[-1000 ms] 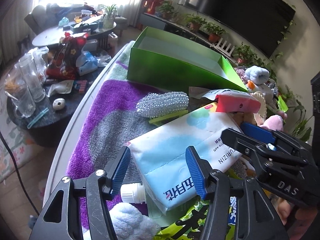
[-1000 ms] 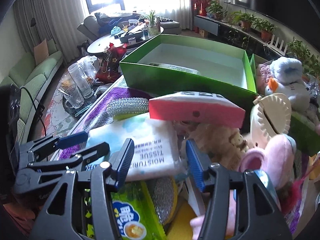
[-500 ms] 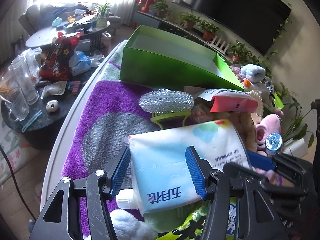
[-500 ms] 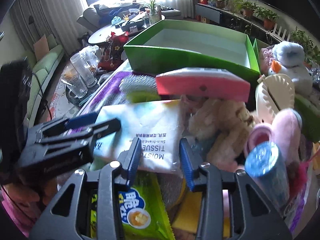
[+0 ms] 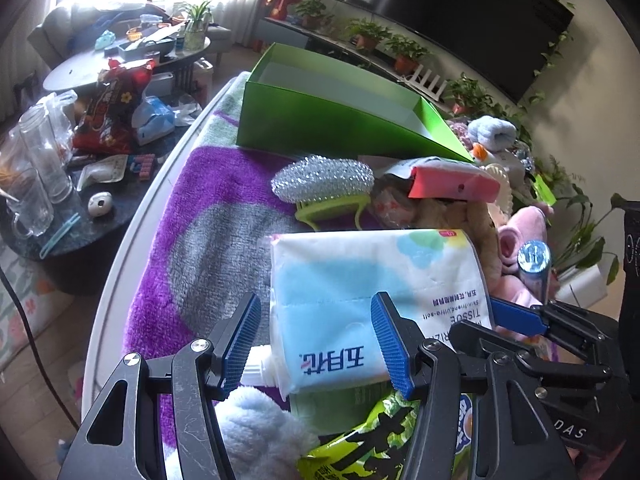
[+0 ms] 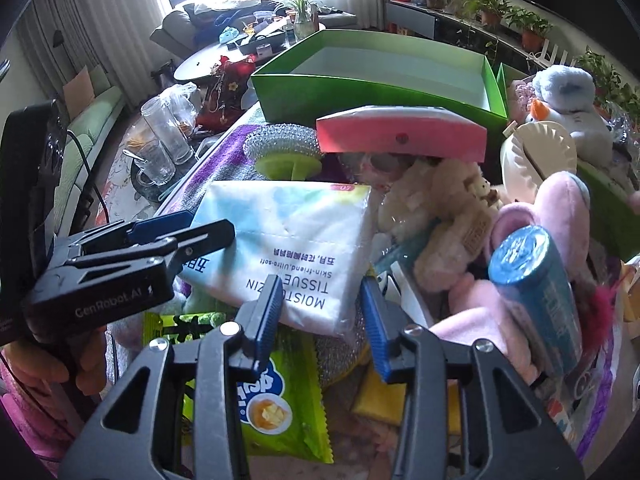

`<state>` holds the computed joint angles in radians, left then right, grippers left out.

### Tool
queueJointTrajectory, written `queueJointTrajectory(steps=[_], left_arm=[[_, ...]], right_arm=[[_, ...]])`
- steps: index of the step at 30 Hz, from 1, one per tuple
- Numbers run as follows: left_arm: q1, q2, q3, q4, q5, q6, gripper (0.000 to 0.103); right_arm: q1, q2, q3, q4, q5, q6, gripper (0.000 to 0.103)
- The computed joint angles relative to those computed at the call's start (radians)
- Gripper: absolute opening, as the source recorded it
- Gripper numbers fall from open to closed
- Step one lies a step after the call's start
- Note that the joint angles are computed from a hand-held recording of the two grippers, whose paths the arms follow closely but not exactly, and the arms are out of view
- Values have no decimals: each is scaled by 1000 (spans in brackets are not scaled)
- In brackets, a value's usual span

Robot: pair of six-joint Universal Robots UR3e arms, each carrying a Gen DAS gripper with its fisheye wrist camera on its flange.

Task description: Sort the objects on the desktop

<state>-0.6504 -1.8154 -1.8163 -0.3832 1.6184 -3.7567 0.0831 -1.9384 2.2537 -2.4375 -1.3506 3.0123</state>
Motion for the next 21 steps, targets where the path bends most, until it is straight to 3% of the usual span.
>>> queueJointTrajectory(steps=[4,7,11,19,21], left_arm=[[1,-5,-10,30,-30,7,57],[-31,-27,26,17,21,25,57],[-25,-25,19,25,6,22,57],[-26,-17,1,28,20,3,57],[-35,-28,14,23,41,2,63]], right_arm=[[-3,-19,15,4,4,4,41],[-9,-33,30,2,11,3,42],[-59,-48,36,15,47,-5,43],[-42,-2,27,-47,24,11,44],[-35,8,25,-60,14,11,44]])
